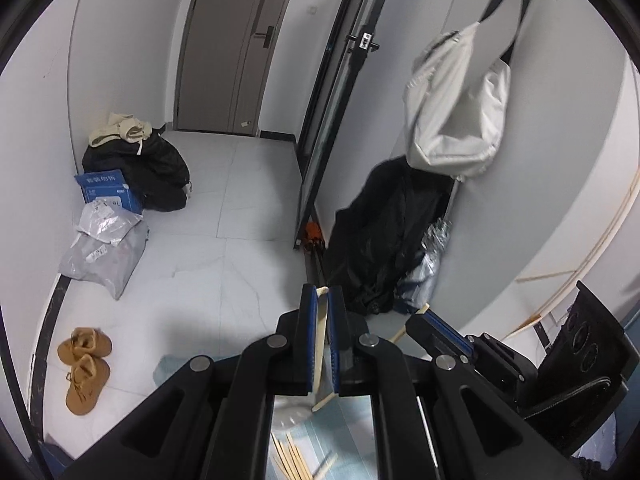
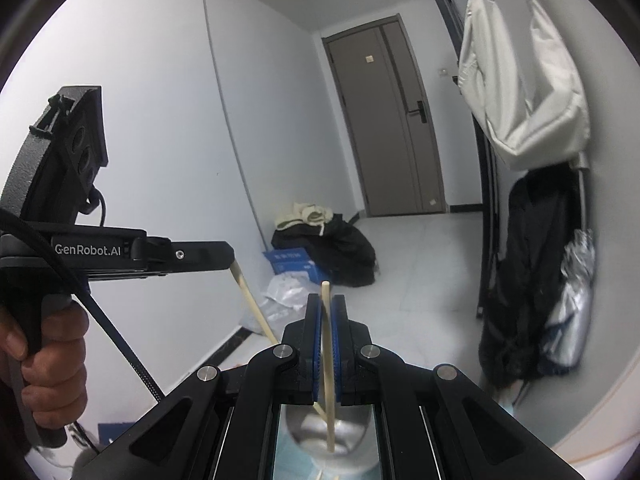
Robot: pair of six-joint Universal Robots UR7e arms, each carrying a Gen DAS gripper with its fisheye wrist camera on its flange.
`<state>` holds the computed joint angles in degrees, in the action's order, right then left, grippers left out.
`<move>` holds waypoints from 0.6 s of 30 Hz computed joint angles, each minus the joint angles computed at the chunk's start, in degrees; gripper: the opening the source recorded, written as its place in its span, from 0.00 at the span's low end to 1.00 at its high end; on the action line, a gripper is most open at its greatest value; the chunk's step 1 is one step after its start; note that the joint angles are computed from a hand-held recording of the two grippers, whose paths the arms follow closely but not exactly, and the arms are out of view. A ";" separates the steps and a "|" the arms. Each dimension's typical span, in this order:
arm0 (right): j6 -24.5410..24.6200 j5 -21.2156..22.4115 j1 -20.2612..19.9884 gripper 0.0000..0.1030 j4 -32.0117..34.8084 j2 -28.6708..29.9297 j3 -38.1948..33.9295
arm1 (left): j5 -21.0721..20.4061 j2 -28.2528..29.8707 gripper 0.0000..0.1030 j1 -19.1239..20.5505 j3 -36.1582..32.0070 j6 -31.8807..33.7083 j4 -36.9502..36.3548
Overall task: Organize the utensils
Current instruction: 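Lower both chopsticks into the white holder and open both grippers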
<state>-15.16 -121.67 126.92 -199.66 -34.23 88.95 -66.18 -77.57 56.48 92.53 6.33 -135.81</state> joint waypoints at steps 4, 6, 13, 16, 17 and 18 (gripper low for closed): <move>-1.75 1.97 -1.48 0.04 2.46 1.45 -4.78 | -0.59 2.18 0.02 1.27 -2.29 1.23 -0.85; -2.57 2.32 -1.98 0.04 2.95 2.25 -6.45 | -0.48 3.04 0.02 1.99 -2.96 1.45 -1.12; -4.70 3.15 -3.77 0.04 3.37 4.41 -9.90 | -0.02 5.32 0.02 3.58 -5.36 3.05 0.70; -6.01 3.34 -4.00 0.04 3.28 5.21 -9.86 | 0.24 6.30 0.03 4.18 -6.13 2.86 1.55; -6.20 3.69 -4.19 0.04 3.45 5.38 -9.78 | 0.24 6.55 0.03 4.39 -6.37 2.73 2.02; -6.25 4.11 -4.45 0.04 3.69 5.51 -9.53 | 0.43 6.67 0.03 4.64 -6.14 2.72 1.99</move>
